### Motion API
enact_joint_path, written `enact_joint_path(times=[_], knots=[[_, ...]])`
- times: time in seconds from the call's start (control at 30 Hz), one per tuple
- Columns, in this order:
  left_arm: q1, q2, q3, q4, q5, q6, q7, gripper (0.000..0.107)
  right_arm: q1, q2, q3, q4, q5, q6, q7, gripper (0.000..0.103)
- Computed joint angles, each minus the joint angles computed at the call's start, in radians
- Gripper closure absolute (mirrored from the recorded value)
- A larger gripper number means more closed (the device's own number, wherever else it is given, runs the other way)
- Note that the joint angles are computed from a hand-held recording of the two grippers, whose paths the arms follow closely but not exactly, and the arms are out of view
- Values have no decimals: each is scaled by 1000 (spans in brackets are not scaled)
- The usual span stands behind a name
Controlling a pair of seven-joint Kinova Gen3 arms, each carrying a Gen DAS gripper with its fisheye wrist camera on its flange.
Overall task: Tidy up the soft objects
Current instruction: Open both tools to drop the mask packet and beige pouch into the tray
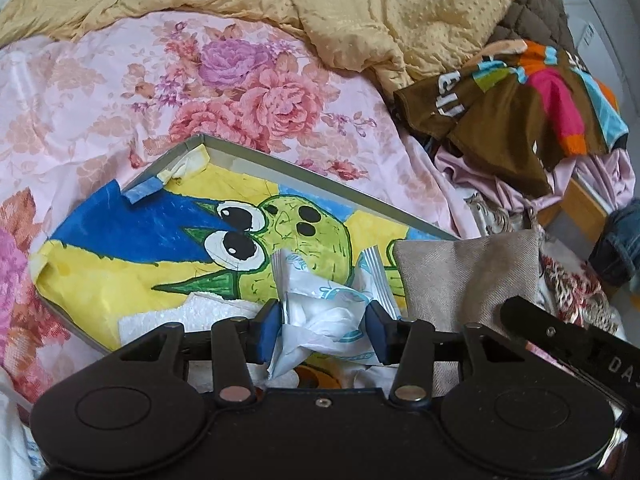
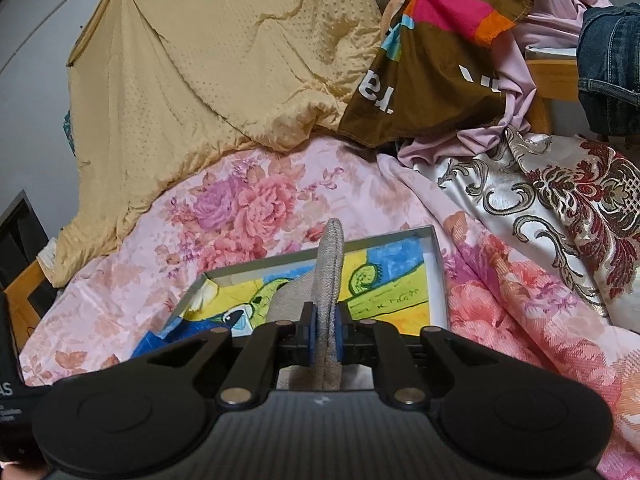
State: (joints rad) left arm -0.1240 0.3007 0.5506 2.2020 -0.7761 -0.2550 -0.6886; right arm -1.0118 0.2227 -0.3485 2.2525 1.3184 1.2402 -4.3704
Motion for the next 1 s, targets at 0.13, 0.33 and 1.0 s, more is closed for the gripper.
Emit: enact_joint_path(times=[0.13,0.33,1.0], knots=[[-7,2,2,1,-12,-1,0,57,4,3,3,-7,-16,-5,15,80],[33,-19,-72,38,25,-67,-8,46,3,9,9,-28,-49,-6,72,65],[114,-288,-290,147,-139,-120,141,7,-157,-14,-53,-116,-148,288,149,7]])
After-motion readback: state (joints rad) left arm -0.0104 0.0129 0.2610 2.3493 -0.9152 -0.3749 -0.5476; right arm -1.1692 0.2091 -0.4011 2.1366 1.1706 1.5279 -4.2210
